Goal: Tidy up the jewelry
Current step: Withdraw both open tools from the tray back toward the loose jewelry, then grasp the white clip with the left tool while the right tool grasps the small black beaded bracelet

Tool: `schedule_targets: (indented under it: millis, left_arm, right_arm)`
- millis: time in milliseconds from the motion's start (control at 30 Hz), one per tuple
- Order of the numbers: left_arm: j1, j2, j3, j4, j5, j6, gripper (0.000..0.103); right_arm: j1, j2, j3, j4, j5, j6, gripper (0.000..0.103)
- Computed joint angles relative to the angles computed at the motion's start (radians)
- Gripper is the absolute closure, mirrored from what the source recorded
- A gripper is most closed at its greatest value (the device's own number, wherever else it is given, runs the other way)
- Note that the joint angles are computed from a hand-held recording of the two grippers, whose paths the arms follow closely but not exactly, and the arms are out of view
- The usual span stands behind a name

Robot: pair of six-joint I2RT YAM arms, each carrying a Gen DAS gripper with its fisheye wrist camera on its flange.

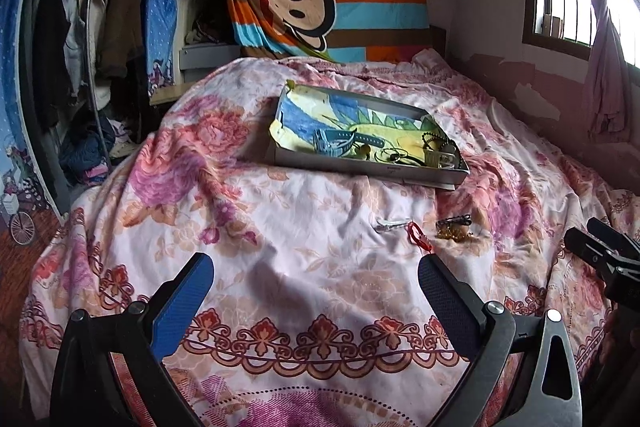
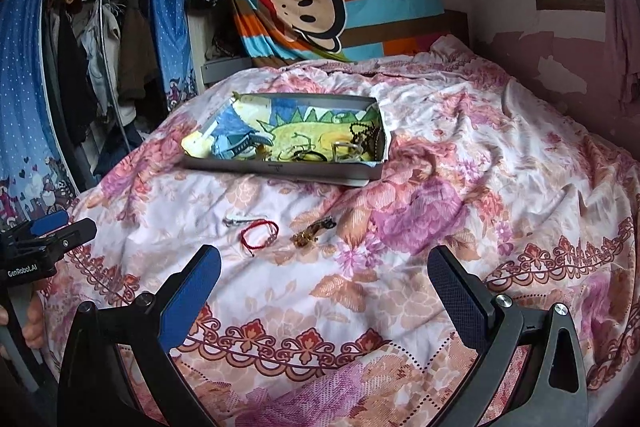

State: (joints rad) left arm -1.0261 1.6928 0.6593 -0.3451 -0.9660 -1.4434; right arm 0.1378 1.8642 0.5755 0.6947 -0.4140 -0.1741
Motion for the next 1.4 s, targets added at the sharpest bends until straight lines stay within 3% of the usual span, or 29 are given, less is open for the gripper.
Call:
schedule_targets:
  millis: [200,367,533,800,1000,1067,1133,1200,1400]
  left_arm:
    - [0.051,-0.006,-0.042,0.119,0.053,0.107,0.000]
    - [0.134,-0.019,-0.085,0.266,0.135,0.268,0.000]
    - [0.249,0.001,-0.103,0.447,0.268,0.468,0.000]
    - [0.435,0.115,-0.061,0.653,0.519,0.694,0.000]
    - [0.505,0.193,-0.011,0.736,0.600,0.857,0.002]
    - [0.524,0.213,0.001,0.756,0.617,0.897,0.006]
    - [0.544,0.245,0.025,0.761,0.647,0.934,0.010]
    - [0.562,0.269,0.050,0.757,0.680,0.964,0.021]
    - [0.593,0.330,0.128,0.754,0.750,1.065,0.040]
  right_arm:
    - [-0.004,0.041,0.073,-0.088,-0.005,-0.012,0.001]
    - [-0.007,0.087,0.173,-0.206,-0.012,-0.069,0.001]
    - [-0.007,0.151,0.296,-0.325,-0.024,-0.126,0.001]
    - [-0.018,0.299,0.554,-0.513,-0.086,-0.101,0.001]
    - [0.028,0.406,0.711,-0.564,-0.088,-0.179,0.003]
    - [0.040,0.434,0.758,-0.588,-0.086,-0.202,0.008]
    - [0.051,0.461,0.803,-0.614,-0.089,-0.221,0.022]
    - [0.065,0.487,0.841,-0.640,-0.088,-0.248,0.032]
    - [0.097,0.543,0.923,-0.702,-0.071,-0.309,0.055]
